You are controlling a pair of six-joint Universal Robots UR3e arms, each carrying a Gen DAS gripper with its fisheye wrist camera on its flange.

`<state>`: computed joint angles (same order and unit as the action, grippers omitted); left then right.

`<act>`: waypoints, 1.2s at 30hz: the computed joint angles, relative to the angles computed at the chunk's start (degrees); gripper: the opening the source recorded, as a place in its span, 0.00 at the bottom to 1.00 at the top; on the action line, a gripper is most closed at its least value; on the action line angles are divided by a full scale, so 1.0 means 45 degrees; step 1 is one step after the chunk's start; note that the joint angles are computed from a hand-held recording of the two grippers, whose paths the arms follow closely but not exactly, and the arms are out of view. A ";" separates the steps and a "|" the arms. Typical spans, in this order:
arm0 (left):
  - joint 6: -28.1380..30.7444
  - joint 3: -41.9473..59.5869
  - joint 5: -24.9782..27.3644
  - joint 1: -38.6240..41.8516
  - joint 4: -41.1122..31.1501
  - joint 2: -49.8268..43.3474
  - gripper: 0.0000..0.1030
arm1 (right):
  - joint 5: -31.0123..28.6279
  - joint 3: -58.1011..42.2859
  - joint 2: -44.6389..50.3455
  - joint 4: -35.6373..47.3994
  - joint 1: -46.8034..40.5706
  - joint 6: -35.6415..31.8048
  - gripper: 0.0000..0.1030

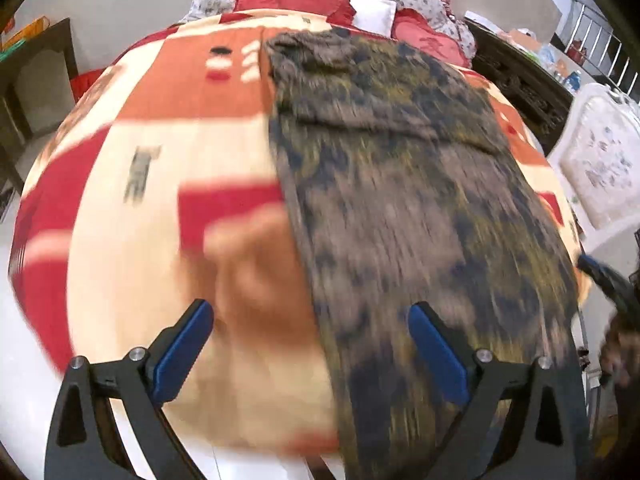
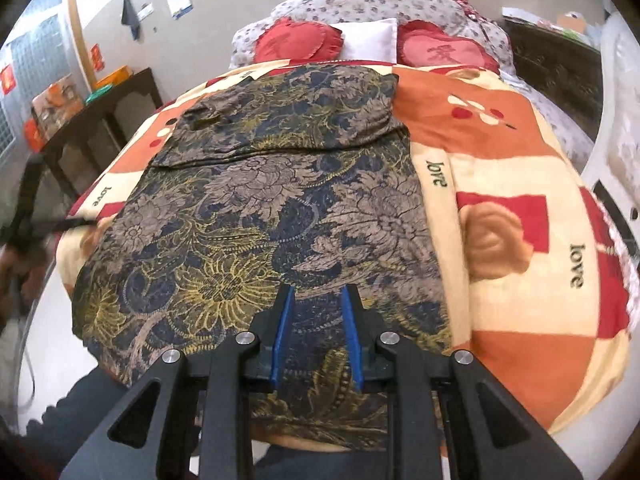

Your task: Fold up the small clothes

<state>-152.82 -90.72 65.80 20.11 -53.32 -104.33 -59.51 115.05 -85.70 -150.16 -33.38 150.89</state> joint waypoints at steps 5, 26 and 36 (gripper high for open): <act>0.1219 -0.3867 -0.1629 0.1346 -0.0328 0.2904 0.97 | -0.1283 -0.0491 0.1493 -0.0686 0.0915 0.1023 0.24; 0.3479 -0.2614 -0.6648 0.3484 -0.5186 0.0661 0.79 | -0.1294 0.0197 0.1567 -0.1875 0.0912 0.1609 0.27; 0.5754 -0.0537 -0.6930 0.3055 -0.9451 -0.0093 0.72 | -0.1363 0.0143 0.1536 -0.1730 0.0932 0.1501 0.27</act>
